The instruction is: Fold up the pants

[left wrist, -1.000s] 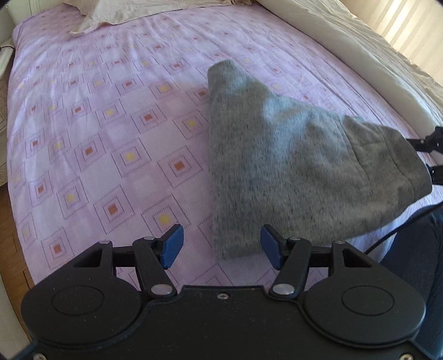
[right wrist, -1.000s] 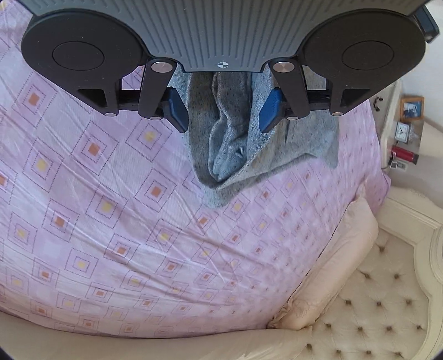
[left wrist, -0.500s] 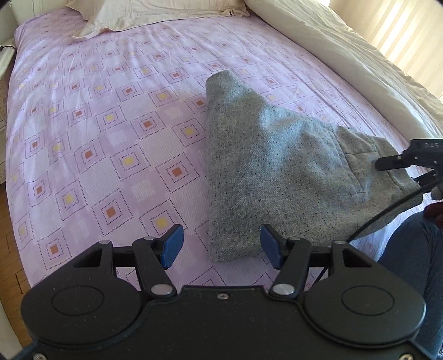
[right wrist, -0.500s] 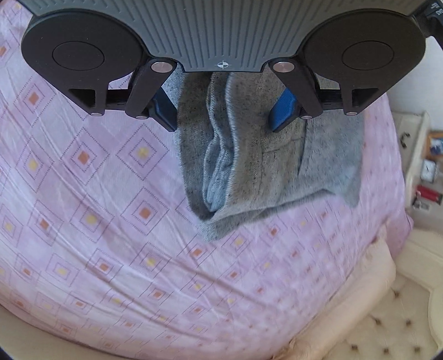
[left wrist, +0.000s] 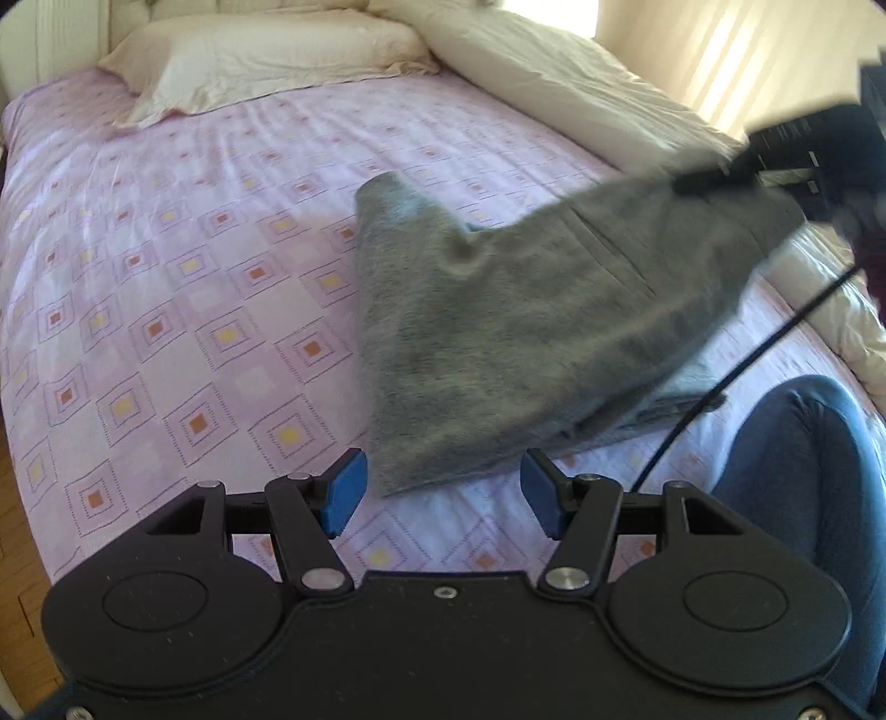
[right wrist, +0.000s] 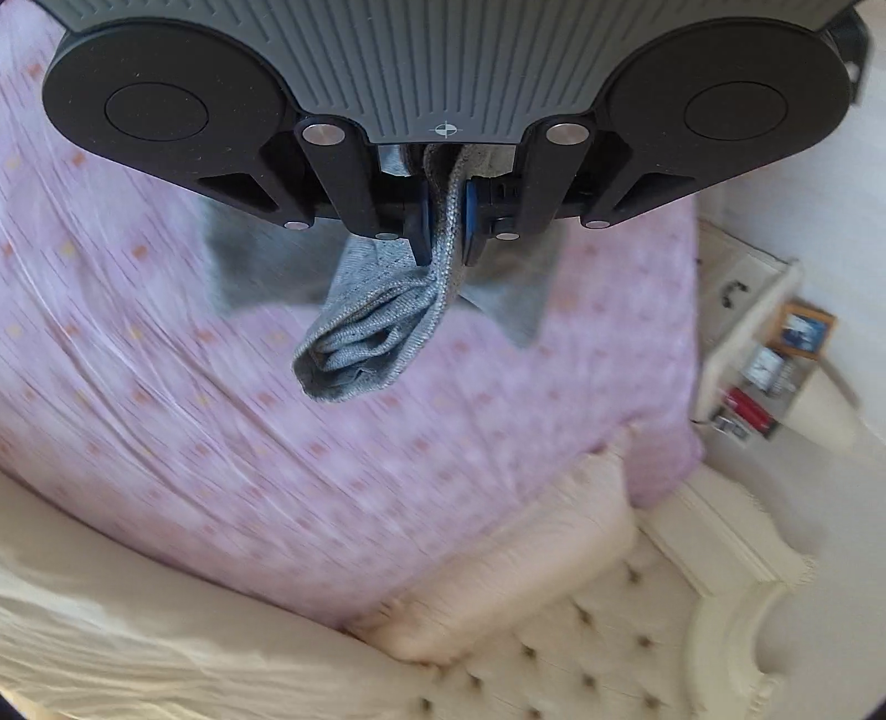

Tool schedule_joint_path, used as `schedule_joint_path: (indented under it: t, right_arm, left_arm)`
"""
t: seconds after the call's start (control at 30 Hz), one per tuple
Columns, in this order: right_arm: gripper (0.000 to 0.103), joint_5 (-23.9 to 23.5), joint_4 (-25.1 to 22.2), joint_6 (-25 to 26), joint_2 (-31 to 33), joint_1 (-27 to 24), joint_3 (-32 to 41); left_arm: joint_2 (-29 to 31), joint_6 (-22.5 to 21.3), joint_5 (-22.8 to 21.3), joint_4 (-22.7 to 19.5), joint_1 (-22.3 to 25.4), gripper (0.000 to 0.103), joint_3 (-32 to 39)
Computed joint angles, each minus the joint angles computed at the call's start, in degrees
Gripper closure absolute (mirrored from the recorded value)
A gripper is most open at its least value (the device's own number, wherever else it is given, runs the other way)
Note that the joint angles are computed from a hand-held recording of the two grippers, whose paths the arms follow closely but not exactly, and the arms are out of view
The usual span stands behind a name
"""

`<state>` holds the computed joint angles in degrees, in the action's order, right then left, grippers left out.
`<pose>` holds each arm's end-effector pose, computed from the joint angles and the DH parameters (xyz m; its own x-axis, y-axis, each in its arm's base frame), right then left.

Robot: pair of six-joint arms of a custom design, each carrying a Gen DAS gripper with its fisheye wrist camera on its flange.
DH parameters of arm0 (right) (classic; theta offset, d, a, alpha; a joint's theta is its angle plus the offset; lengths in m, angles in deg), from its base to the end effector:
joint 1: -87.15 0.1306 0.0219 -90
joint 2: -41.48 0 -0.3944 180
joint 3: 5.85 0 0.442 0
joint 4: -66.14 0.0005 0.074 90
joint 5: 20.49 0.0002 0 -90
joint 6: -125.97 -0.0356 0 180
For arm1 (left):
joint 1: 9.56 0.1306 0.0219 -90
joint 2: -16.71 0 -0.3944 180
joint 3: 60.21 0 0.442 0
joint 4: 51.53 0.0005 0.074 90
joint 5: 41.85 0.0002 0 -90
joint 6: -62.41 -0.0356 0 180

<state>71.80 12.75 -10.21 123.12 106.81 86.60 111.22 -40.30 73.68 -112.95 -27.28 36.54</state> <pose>0.4520 0.1594 0.5294 -0.6637 0.5284 -0.5293 0.2462 0.8226 0.5126 0.5179 -0.1821 0.4498 -0.6913 0.4293 -0.5812 0.6531 0.7154 -0.2483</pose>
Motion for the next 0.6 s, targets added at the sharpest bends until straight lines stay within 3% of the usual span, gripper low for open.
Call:
schedule_joint_path:
  t: [0.13,0.2,0.27,0.33,0.37,0.4,0.5,0.6]
  right_arm:
    - [0.093,-3.4,13.3,-0.2,-1.9,-0.1,-2.5]
    - [0.094,-2.0,16.6,-0.9,-4.2,-0.2,-6.0]
    - [0.094,1.6,10.7,-1.9,-4.3,-0.5,-7.5]
    - [0.094,5.0,-2.7,-2.8,0.0,-1.3,-5.5]
    - [0.094,6.6,-7.5,-4.6,1.8,-1.7,-5.3]
    - [0.094,7.7,-9.4,-5.5,2.4,-1.9,-6.0]
    - [0.095,6.2,-6.3,-7.9,0.3,-2.5,-8.8]
    - [0.095,5.7,-6.1,-6.0,0.1,-2.9,-8.3]
  left_arm:
    - [-0.5,-0.4,-1.7,0.4,-0.7,0.039,-1.0]
    - [-0.6,0.0,-2.6,0.4,-0.6,0.039,-1.4]
    - [-0.8,0.7,-2.6,0.4,-0.1,0.039,-1.7]
    - [-1.1,0.7,-2.4,0.2,0.6,0.039,-2.1]
    - [-1.1,0.6,-2.3,0.1,0.9,0.039,-2.0]
    - [-0.8,0.5,-2.3,0.0,1.0,0.039,-1.7]
    - [-0.2,0.1,-2.9,-0.1,1.1,0.039,-0.4]
    - [1.1,0.7,-2.6,0.4,1.1,0.039,2.0]
